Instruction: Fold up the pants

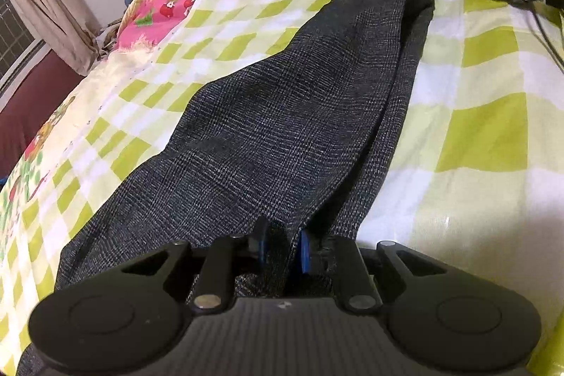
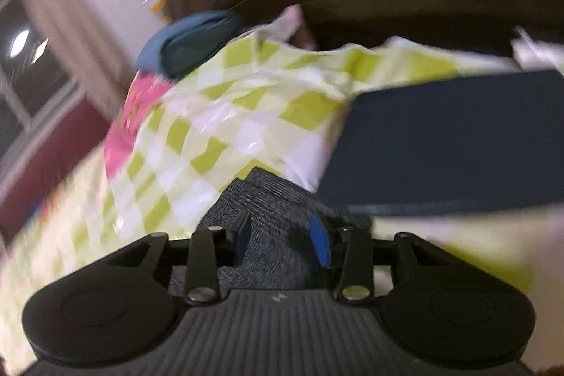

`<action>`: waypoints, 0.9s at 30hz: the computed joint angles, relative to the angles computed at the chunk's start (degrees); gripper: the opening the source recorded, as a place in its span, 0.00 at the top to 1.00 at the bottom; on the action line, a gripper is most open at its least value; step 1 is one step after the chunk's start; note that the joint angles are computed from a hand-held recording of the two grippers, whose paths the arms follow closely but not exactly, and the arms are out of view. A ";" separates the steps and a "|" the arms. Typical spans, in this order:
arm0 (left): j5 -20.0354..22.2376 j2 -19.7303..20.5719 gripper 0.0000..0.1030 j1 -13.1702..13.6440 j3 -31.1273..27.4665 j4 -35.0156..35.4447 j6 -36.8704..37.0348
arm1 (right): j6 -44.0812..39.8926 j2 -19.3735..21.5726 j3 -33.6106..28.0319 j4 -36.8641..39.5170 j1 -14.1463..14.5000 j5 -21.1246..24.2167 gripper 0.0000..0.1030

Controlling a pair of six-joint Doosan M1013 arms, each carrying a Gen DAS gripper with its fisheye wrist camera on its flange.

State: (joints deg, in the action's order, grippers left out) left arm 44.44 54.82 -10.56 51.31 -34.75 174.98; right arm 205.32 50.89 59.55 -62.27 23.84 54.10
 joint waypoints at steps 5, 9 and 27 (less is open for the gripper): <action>0.96 0.44 0.68 -0.20 -1.16 1.44 -2.72 | -17.20 0.09 -1.04 6.95 -1.92 -5.31 0.62; 1.82 0.85 0.68 -0.28 -2.14 1.95 -4.16 | -17.57 0.04 -1.16 6.60 -1.98 -4.43 0.63; 0.55 0.71 0.65 -0.30 -1.48 0.88 -3.54 | 17.83 -5.35 11.78 -6.75 2.47 -6.53 0.60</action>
